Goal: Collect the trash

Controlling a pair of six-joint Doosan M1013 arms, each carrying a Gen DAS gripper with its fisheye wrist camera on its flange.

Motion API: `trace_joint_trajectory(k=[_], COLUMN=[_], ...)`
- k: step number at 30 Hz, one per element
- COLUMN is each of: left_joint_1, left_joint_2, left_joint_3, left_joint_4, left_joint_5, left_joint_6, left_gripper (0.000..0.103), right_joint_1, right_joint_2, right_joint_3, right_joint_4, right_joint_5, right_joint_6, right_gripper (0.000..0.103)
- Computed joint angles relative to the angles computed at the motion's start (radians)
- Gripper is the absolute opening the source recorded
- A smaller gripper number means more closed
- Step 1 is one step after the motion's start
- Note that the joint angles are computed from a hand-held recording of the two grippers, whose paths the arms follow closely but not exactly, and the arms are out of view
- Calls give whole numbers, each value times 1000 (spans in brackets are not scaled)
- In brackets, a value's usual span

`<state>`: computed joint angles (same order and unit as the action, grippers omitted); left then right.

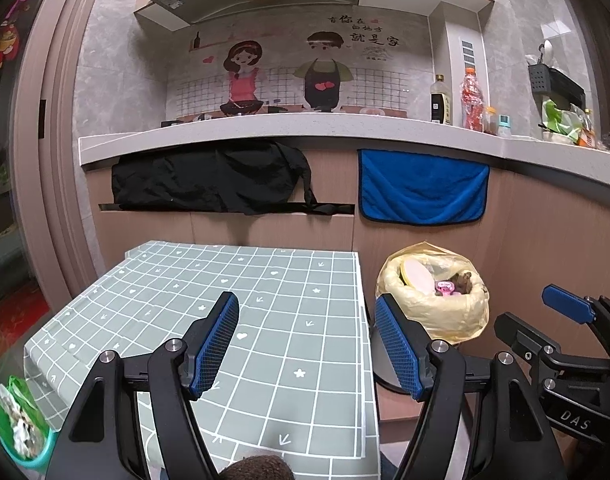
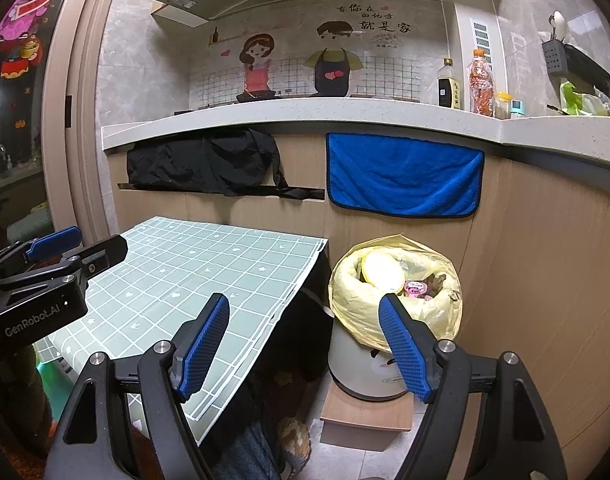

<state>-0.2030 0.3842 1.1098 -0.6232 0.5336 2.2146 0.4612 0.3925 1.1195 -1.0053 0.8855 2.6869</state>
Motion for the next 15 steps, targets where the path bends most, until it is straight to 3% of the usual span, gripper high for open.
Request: trace_joint_trajectory(k=[15], left_joint_1=[2], left_joint_2=[2], left_joint_3=[-6], left_joint_4=[-18], left_joint_5=[17], left_joint_6=[28], left_gripper=[71], right_joint_1=[4], right_joint_2=[-7], right_joint_3=[9], right_joint_4=[-25], right_joint_5=[9], right_joint_6=[25], right_gripper=[75])
